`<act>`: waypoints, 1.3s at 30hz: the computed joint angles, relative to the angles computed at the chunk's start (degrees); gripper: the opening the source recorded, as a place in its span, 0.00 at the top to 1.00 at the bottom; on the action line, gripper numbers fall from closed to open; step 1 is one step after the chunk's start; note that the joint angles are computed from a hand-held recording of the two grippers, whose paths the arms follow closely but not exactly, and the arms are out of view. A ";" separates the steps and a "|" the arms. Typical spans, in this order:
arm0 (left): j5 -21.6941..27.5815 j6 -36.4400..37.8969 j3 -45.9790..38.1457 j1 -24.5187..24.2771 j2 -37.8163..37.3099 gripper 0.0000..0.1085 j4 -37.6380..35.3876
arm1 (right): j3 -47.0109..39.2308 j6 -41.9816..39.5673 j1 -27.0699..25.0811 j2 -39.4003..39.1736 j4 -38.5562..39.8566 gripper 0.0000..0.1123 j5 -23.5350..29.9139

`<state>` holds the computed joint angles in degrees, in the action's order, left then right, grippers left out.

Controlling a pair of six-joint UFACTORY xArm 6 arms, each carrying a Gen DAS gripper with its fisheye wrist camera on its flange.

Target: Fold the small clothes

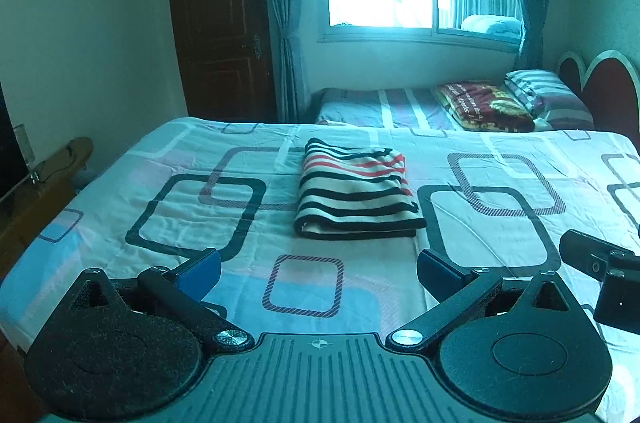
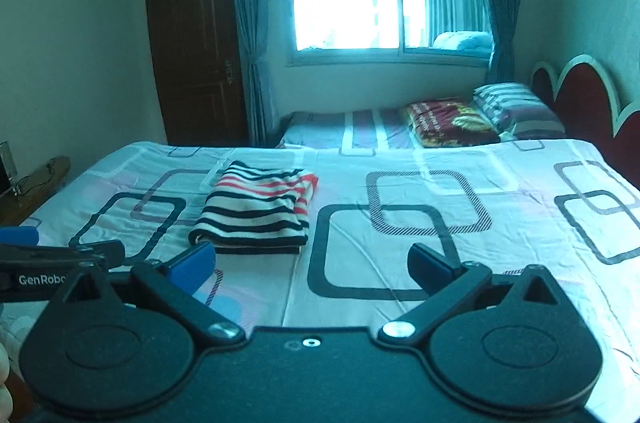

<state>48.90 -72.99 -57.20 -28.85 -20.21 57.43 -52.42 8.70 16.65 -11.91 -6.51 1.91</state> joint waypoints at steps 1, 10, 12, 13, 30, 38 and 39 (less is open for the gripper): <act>-0.33 0.04 -0.03 0.16 -0.10 0.05 -0.68 | -0.11 0.86 -0.24 0.06 -1.10 0.09 0.02; 0.65 -0.32 -0.64 0.17 0.51 0.05 -1.72 | 0.21 -3.14 0.17 -0.08 3.61 0.09 -0.70; 0.62 -0.38 -0.64 0.20 0.56 0.05 -1.89 | 0.15 -3.63 0.31 0.03 4.04 0.09 -0.67; 0.60 -0.44 -0.61 0.21 0.55 0.05 -1.95 | 0.03 -3.43 0.34 0.04 3.82 0.09 -0.40; 0.98 -0.96 -0.88 0.04 0.78 0.05 -2.38 | 0.07 -7.19 0.80 0.18 7.92 0.09 -0.65; 0.57 -1.00 -0.84 0.10 0.88 0.05 -2.43 | -0.37 -8.05 0.94 0.64 8.80 0.09 -0.62; 0.51 -0.90 -0.83 0.09 0.87 0.05 -2.49 | -0.42 -7.21 0.83 0.76 7.94 0.09 -0.72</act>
